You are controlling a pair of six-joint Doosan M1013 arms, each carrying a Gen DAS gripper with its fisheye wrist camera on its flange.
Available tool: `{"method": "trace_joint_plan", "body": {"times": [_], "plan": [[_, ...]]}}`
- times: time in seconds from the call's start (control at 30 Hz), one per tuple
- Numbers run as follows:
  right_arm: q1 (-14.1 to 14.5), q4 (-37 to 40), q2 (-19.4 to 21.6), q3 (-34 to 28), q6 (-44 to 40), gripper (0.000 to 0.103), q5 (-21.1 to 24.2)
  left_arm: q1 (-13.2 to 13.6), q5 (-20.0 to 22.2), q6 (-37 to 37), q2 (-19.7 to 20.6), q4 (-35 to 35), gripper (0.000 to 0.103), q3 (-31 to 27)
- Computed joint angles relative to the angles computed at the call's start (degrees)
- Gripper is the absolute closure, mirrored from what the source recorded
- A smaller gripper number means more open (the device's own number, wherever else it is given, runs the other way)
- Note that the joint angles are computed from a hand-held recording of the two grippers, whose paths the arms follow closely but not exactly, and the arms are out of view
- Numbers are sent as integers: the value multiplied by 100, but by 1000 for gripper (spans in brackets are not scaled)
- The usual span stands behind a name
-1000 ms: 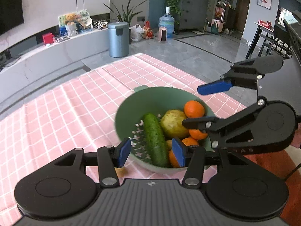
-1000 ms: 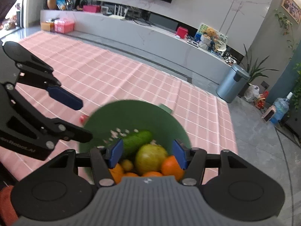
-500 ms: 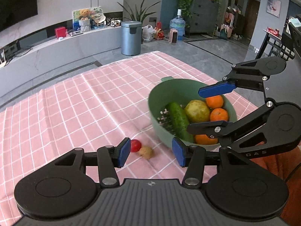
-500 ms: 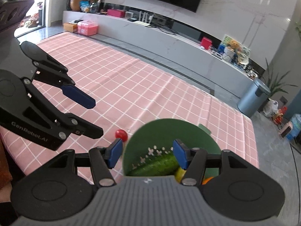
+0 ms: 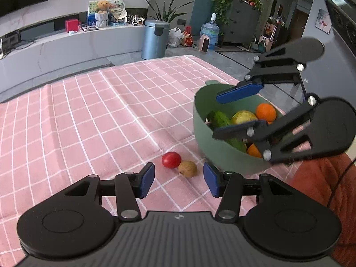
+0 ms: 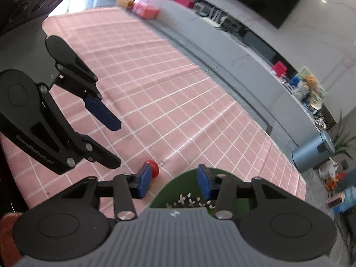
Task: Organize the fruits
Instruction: 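Grasp the red cherry tomato with the right gripper while the left grasps a kiwi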
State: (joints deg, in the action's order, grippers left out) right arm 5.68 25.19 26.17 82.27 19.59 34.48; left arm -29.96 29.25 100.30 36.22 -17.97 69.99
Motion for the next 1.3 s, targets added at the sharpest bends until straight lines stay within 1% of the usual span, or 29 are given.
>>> {"method": "trace_joint_plan", "body": {"times": [0.1,0.27,0.43,0.5,0.6,0.63,0.77,0.87,1.03,1.07,1.1,1.13,1.17,1.3], "plan": [[34,-379,151,-279,144,76,378,40,12,250,27,-286,43,37],[81,-848,437,-785,301,77,1158,91,120,737,91,-763,44,45],[151,-1112,681,-1172,206,77,1637,62,233,819,217,-656,46,-76],[183,-1193,790,-1357,276,81,1854,63,215,827,252,-773,50,-93],[253,-1449,909,-1530,451,83,1901,86,123,952,316,-1328,50,-108],[277,-1555,944,-1583,534,83,1921,81,80,893,328,-1352,51,-110],[312,-1714,1040,-1729,660,83,1993,37,100,458,413,-1042,55,-208],[310,-1696,1059,-1749,632,83,2010,31,213,355,473,-1051,56,-297],[300,-1669,1065,-1741,605,83,2006,-24,205,78,520,-854,57,-369],[296,-1672,1070,-1747,612,83,2015,-35,182,5,521,-801,62,-369],[292,-1678,1074,-1748,619,83,2018,-33,174,-24,526,-775,64,-372],[288,-1683,1078,-1751,625,83,2020,-43,155,-106,521,-681,69,-368],[284,-1686,1082,-1753,633,83,2026,-49,140,-133,514,-651,71,-359],[268,-1667,1101,-1765,626,83,2052,-22,171,-74,473,-766,72,-306]]}}
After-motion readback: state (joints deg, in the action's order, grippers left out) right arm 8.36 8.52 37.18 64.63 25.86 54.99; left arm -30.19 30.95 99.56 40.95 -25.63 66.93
